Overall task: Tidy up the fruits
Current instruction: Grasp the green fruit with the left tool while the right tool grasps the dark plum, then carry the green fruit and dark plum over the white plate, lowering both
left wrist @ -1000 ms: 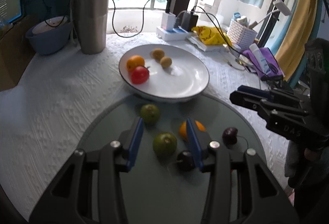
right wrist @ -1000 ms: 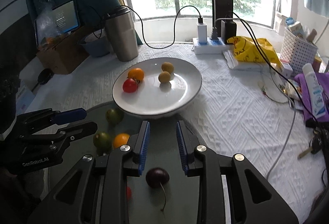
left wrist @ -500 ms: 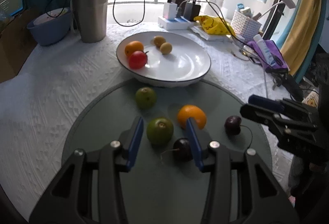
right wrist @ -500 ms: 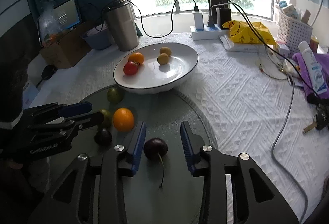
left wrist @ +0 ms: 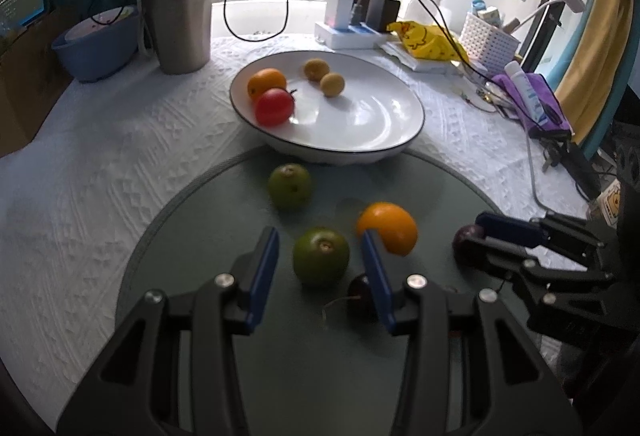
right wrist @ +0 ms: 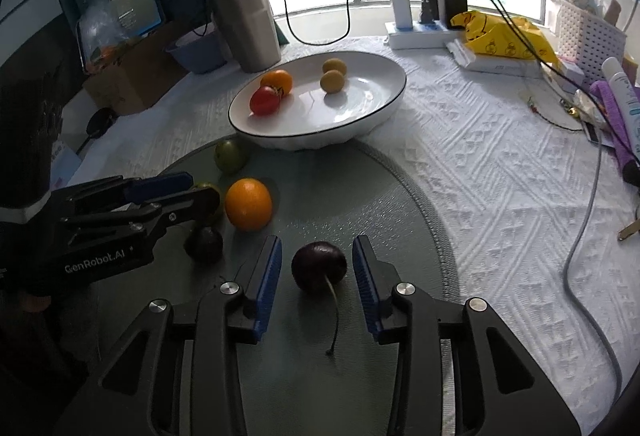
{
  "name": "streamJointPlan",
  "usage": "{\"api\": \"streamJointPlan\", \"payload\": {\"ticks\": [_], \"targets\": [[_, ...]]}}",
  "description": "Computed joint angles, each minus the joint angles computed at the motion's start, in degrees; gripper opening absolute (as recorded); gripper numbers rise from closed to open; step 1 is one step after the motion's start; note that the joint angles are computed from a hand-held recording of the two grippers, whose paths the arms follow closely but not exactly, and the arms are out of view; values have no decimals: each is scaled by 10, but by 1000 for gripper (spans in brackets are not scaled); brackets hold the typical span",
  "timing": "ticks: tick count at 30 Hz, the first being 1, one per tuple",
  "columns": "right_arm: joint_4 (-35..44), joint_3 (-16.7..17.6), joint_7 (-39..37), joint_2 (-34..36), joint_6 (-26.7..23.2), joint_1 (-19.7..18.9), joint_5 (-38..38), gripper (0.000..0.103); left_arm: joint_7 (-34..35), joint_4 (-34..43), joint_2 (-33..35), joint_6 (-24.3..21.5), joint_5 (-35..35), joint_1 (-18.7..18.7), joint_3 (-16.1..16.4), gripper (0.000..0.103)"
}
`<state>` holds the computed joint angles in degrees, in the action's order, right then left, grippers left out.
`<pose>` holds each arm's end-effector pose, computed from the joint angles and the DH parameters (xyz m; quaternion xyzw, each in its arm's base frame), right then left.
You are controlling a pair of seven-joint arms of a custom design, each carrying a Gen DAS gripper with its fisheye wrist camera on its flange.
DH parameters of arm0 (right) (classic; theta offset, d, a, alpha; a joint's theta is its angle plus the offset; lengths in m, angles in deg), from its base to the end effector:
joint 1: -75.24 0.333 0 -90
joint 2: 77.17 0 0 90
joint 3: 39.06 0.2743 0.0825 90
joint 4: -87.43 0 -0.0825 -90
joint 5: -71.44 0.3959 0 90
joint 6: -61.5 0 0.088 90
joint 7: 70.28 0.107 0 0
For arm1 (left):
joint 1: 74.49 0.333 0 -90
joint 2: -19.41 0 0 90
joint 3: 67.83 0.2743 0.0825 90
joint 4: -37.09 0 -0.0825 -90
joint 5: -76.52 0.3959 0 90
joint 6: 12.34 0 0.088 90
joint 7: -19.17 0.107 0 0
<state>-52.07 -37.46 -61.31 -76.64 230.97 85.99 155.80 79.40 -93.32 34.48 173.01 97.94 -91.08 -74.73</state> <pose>0.4885 0.0388 0.2674 -0.7343 0.5859 -0.1320 0.3164 0.5125 -0.2612 0.2696 -0.5732 0.7454 -0.3108 0.1382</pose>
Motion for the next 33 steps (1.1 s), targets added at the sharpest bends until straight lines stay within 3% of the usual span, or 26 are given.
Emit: {"api": "streamJointPlan", "payload": {"ticks": [6,17,22,33], "targets": [[0,2,16,6,4,-1,-20,39,27,6,9,-9,-13,66,-68,31],[-2,6,24,5,16,3,-38,31,68,-4,13,2,-39,161,-163,30],[1,5,25,1,17,4,-41,31,72,-6,8,11,-37,177,-177,30],[19,-1,25,-5,18,2,-52,31,52,0,-6,32,-11,162,-154,30]]}}
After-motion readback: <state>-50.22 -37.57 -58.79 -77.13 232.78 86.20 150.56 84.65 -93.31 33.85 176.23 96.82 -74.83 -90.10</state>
